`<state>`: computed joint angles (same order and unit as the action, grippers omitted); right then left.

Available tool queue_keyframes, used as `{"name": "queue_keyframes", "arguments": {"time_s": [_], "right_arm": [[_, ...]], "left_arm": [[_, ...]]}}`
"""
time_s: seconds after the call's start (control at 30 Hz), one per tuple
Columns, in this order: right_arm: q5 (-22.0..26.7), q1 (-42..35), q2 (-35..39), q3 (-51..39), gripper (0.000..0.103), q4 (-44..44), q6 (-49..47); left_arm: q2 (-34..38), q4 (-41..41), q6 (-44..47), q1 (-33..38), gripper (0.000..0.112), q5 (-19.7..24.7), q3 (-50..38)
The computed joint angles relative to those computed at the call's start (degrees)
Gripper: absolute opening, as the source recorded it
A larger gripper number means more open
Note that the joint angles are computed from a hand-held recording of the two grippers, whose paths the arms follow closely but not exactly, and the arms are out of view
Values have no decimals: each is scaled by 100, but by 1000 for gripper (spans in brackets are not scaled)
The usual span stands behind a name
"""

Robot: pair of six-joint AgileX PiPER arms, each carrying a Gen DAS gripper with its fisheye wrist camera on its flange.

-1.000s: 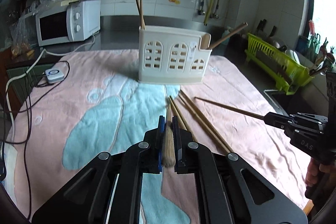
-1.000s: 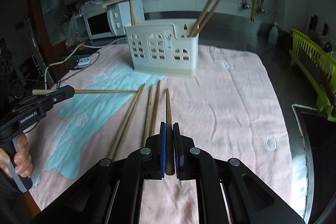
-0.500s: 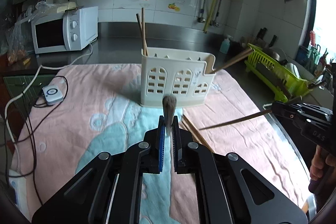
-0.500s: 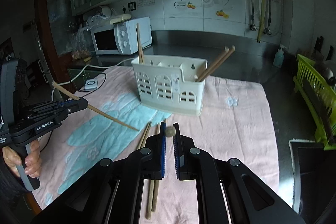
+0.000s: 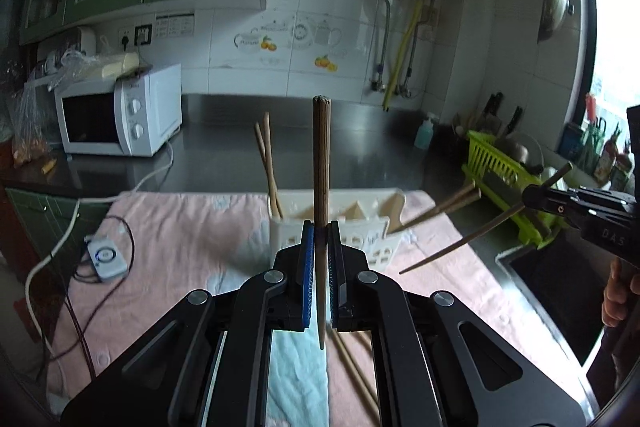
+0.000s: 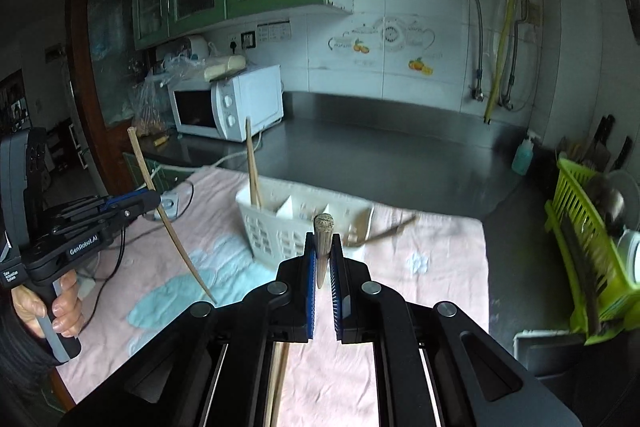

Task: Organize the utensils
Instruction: 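Lift the left tool's chopstick over the white holder while the right tool carries its chopstick there, then lower the chopstick into the holder and open the left tool while the right tool releases its chopstick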

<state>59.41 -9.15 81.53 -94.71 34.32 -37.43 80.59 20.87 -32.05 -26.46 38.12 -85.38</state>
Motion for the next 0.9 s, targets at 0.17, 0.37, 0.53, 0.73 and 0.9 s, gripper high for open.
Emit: {"name": "queue_keyframes", "arguments": {"time_s": [0.17, 0.37, 0.53, 0.73, 0.9], "right_arm": [[305, -24, 465, -1014, 7, -17, 327], [406, 177, 1027, -1971, 7, -304, 702], [507, 397, 1544, -2659, 7, -660, 1027], [423, 615, 1820, -2729, 7, -1014, 1137], [407, 683, 2001, -2667, 7, -1039, 1151]], "left_arm": [[495, 258, 3, 119, 5, 129, -1108], [1200, 441, -39, 288, 5, 298, -2416], [1716, 675, -150, 390, 5, 357, -3042], [2094, 700, -296, 561, 5, 192, -3102], [2317, 560, -215, 661, 5, 257, -3114]]}}
